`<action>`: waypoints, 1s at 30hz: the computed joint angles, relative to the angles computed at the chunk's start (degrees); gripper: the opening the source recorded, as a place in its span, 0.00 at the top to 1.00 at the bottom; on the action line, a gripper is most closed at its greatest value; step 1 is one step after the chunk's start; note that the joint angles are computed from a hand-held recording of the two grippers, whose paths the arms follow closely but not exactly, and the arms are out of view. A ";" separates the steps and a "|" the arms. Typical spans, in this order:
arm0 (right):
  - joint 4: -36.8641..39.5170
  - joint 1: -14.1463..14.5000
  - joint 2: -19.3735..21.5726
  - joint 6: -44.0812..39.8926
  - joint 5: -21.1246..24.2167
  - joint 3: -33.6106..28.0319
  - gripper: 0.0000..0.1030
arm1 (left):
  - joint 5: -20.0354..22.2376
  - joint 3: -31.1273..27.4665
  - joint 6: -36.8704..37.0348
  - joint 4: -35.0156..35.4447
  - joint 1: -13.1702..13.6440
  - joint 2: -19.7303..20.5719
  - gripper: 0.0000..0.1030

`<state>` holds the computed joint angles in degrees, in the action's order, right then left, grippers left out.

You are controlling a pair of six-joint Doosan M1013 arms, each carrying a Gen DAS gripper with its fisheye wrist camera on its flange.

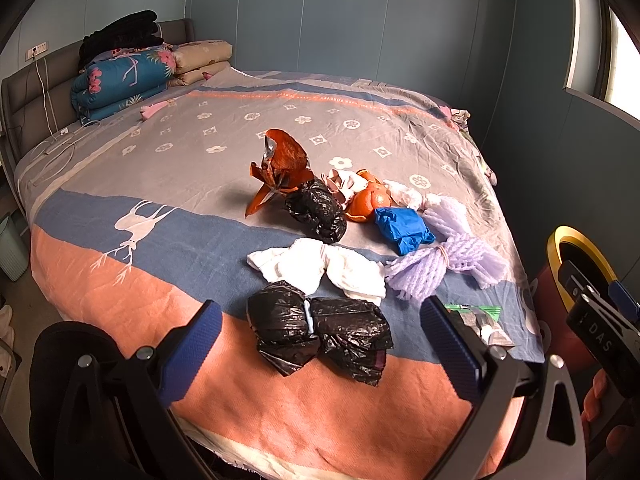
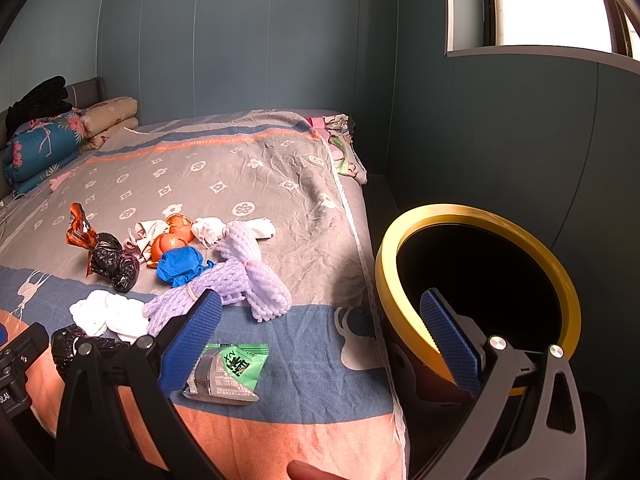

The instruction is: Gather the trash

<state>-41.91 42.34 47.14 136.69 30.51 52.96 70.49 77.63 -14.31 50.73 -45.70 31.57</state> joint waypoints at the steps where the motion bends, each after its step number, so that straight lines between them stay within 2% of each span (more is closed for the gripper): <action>1: 0.02 0.02 0.06 -0.01 0.05 -0.15 0.07 | 0.03 -0.02 0.01 -0.03 -0.01 0.01 0.07; 21: 0.07 0.10 0.38 0.28 0.65 -0.44 0.07 | -0.54 0.21 -0.29 -0.41 0.00 -0.03 0.07; 25: -2.03 0.12 0.50 2.64 0.54 -0.59 0.07 | -2.73 0.57 -0.21 -2.69 0.58 -0.20 0.07; 30: -3.80 0.02 0.96 3.85 1.17 -1.38 0.07 | -3.13 0.76 -0.79 -4.09 1.05 -0.40 0.07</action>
